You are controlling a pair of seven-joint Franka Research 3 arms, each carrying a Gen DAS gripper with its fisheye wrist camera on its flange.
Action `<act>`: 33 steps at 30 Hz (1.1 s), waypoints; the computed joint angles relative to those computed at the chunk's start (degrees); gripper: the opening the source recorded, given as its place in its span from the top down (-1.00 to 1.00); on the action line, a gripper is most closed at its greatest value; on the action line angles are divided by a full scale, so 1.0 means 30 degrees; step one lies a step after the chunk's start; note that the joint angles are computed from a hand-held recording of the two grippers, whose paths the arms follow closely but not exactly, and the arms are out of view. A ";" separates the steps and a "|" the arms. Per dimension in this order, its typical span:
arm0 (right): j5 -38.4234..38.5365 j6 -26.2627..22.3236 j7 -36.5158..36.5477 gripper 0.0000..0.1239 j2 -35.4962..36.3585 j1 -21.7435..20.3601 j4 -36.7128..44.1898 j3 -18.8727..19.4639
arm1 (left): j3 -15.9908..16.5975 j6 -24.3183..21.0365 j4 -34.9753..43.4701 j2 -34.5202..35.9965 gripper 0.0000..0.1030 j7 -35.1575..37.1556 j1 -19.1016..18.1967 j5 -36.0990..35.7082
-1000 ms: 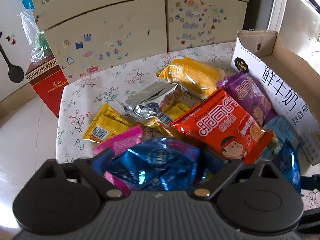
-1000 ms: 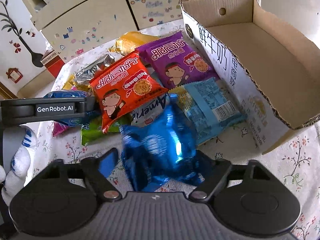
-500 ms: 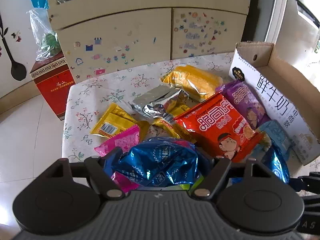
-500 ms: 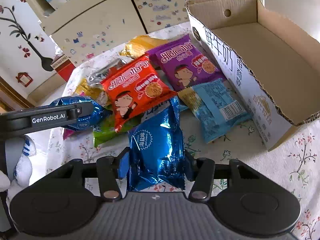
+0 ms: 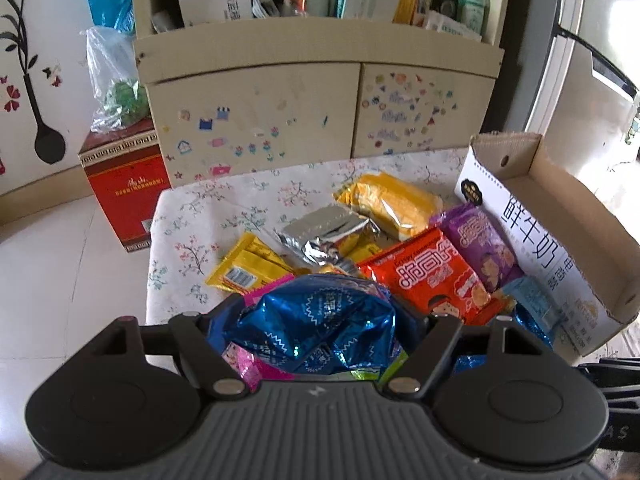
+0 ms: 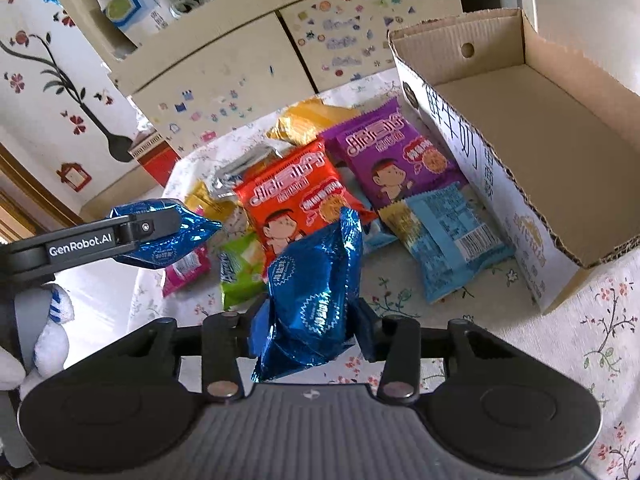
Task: Organize snacks
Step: 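Lift the blue foil packet with the right tool while the left tool grasps another blue packet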
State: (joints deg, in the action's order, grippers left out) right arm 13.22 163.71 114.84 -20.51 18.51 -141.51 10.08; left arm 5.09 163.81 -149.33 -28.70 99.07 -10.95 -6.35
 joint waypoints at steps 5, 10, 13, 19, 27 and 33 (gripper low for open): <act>0.0273 0.0481 -0.0333 0.26 -0.0030 0.0180 0.0018 -0.0135 | -0.0098 0.0355 -0.0032 -0.0134 -0.48 -0.0160 -0.0050 0.0068; 0.0249 -0.0062 -0.0165 0.27 0.0111 0.0052 0.0107 -0.0096 | -0.0098 0.0304 0.0020 -0.0040 -0.48 -0.0200 -0.0267 0.0066; 0.0646 -0.0101 -0.0335 0.32 0.0088 0.0321 0.0039 -0.0320 | -0.0182 0.0219 0.0010 -0.0049 -0.48 -0.0336 -0.0222 0.0108; 0.0326 0.0311 -0.0339 0.36 -0.0004 0.0145 -0.0021 -0.0040 | -0.0426 0.0393 0.0027 -0.0096 -0.48 -0.0823 -0.0002 0.0345; 0.0838 0.0597 -0.0690 0.38 -0.0288 0.0407 -0.0293 -0.0364 | -0.0426 0.0468 0.0130 -0.0062 -0.49 -0.1219 -0.0158 0.0533; 0.1537 0.1487 -0.1347 0.38 -0.1226 0.0704 -0.0707 -0.0596 | -0.0483 0.0706 0.0251 -0.0051 -0.49 -0.1576 -0.0282 0.0547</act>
State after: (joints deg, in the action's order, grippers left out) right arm 17.83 168.17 110.80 -24.19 20.62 -143.63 8.30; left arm 3.64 165.92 -148.58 -28.85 94.34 -11.79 -4.70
